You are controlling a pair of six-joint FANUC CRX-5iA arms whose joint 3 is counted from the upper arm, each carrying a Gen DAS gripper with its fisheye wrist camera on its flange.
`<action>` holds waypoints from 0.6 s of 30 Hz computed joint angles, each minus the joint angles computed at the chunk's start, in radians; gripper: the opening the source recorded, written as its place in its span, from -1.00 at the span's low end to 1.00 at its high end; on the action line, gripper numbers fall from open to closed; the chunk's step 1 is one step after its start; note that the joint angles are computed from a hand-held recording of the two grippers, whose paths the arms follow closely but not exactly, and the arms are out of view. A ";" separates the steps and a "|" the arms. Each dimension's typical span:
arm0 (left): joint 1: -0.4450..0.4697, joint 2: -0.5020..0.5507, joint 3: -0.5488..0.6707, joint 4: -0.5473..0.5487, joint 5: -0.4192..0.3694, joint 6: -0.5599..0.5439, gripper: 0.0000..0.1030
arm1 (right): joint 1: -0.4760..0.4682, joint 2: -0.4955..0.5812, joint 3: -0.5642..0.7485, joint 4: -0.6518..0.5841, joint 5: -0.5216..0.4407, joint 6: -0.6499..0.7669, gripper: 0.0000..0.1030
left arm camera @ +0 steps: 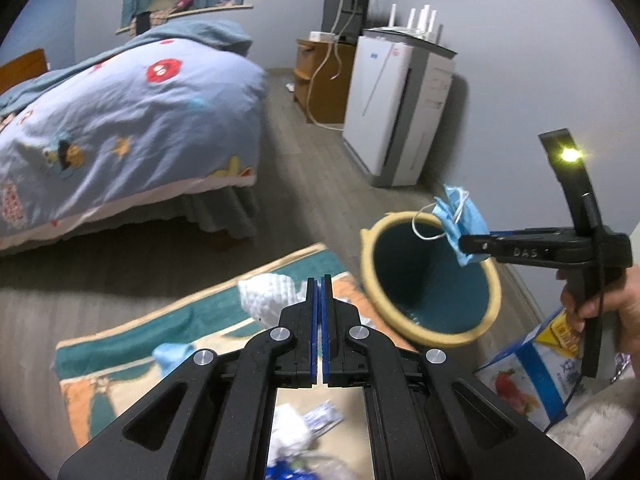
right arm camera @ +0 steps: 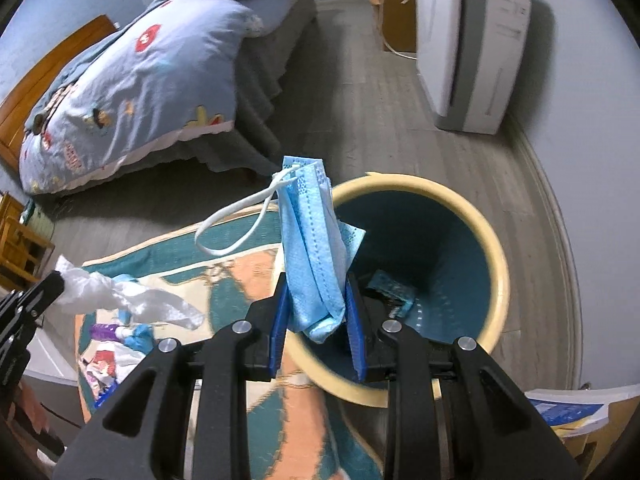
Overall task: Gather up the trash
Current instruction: 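Carry the blue mask over the bin and release it with the right tool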
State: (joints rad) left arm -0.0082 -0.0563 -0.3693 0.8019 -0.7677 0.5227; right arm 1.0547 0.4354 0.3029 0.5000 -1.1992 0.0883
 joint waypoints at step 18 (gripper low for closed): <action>-0.216 0.089 0.010 0.002 0.061 0.006 -0.96 | -0.057 -0.116 -0.206 -0.113 0.005 -0.106 -0.50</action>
